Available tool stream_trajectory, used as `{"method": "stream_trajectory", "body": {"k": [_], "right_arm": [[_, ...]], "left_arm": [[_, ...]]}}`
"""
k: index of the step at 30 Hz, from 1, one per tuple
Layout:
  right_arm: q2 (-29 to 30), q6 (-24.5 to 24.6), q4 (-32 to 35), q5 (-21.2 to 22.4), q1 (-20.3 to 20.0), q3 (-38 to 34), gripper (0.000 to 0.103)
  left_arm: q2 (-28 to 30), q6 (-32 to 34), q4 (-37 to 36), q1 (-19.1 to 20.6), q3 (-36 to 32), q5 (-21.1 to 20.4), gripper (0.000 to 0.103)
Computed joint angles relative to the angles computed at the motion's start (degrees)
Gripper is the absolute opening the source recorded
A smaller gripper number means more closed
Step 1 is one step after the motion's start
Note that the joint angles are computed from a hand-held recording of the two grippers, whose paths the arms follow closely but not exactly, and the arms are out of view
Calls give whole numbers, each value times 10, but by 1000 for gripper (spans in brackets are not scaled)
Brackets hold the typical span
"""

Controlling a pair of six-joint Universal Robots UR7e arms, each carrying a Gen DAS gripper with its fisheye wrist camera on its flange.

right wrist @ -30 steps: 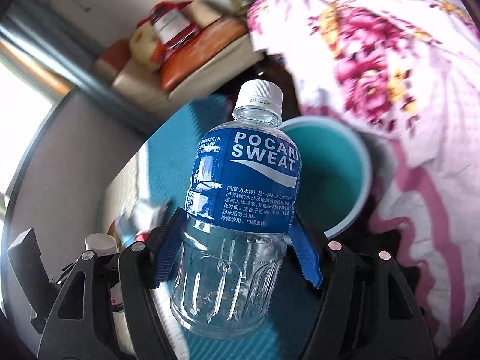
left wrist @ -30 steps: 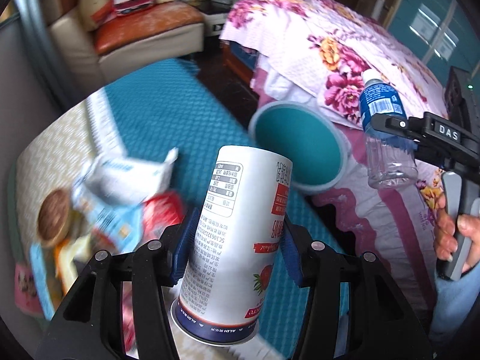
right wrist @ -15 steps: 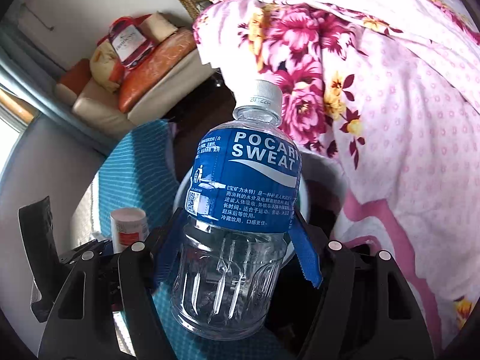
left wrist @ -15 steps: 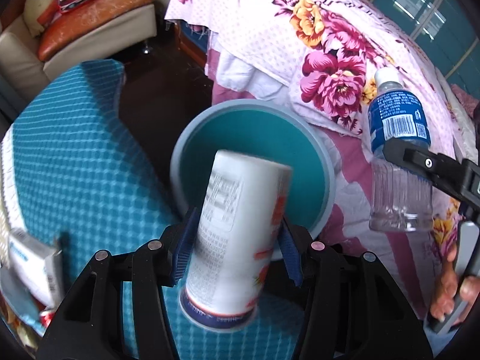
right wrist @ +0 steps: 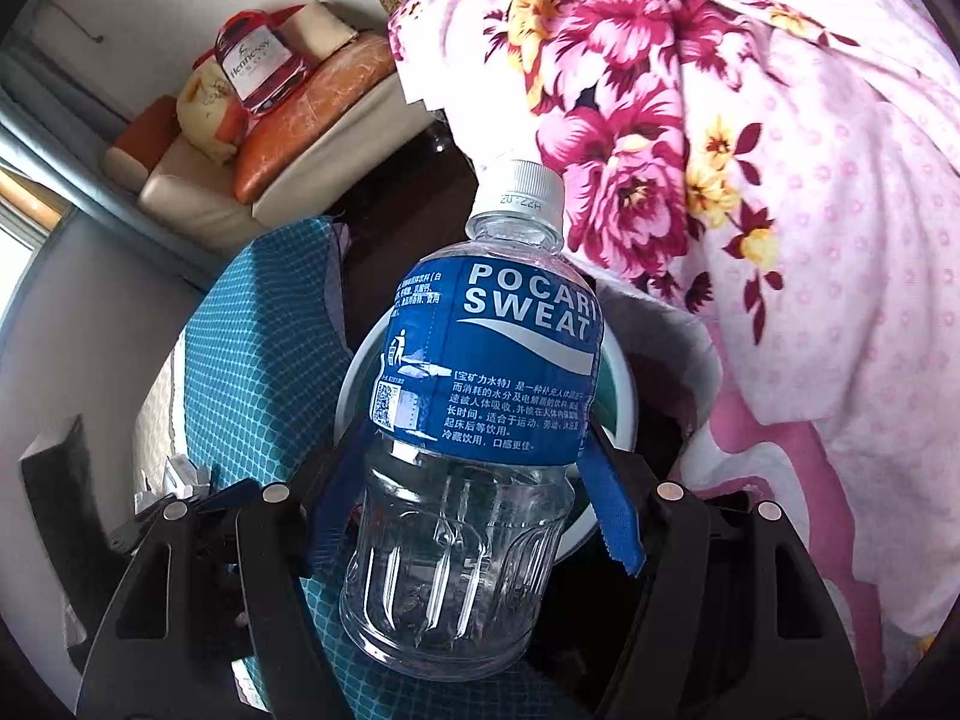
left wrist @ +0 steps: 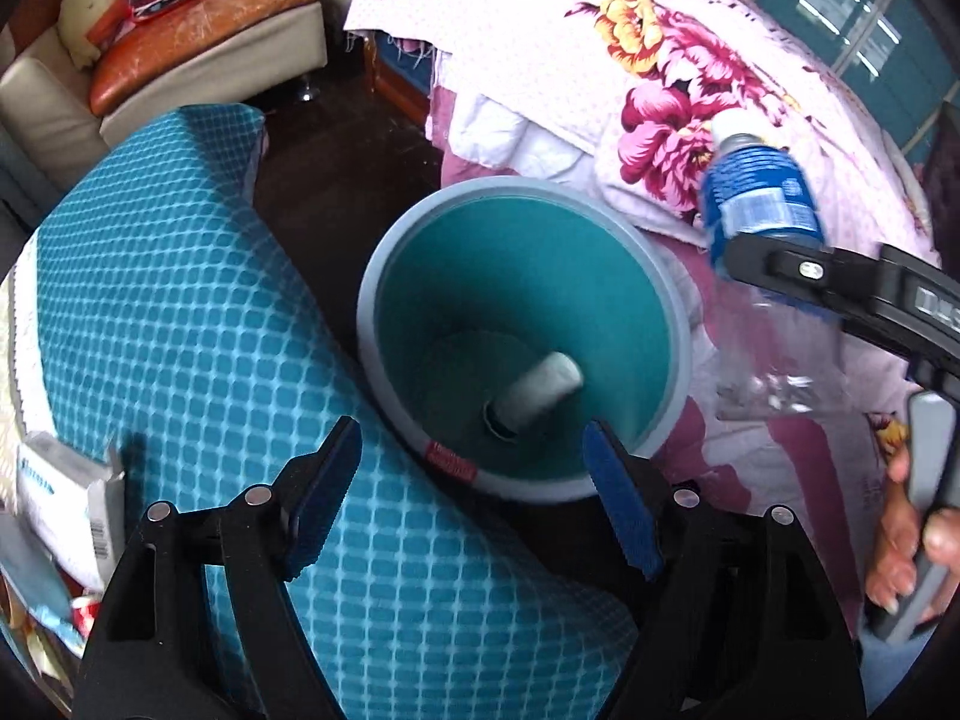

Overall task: Collect trash
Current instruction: 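Open right tool to drop the Pocari Sweat bottle into the wastebasket, then grasp the blue juice carton with left tool while right tool grasps the red cola can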

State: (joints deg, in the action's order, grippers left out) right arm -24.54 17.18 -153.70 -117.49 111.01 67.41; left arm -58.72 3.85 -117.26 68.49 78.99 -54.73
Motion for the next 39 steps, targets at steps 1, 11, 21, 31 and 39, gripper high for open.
{"method": "stream_trajectory", "body": {"k": [1,11,21,31,39], "right_arm": [[4,0,7,0,1,-7,65],[42,17,78,7,8,-71,72],[44,20,83,1,39,-69,81],[73,18,145,19,78,-113,82],[125,11,231,33,109,-194,83]], "left_arm": [[-8,1,-4,-1,7,-2,78],[-95,-22,-35,0,71,-1,91],[-157,-42,-32,6,108,4,91],[-236,-48,-34,17,146,17,91],[-288,-49,-38,44,162,23,91]]}}
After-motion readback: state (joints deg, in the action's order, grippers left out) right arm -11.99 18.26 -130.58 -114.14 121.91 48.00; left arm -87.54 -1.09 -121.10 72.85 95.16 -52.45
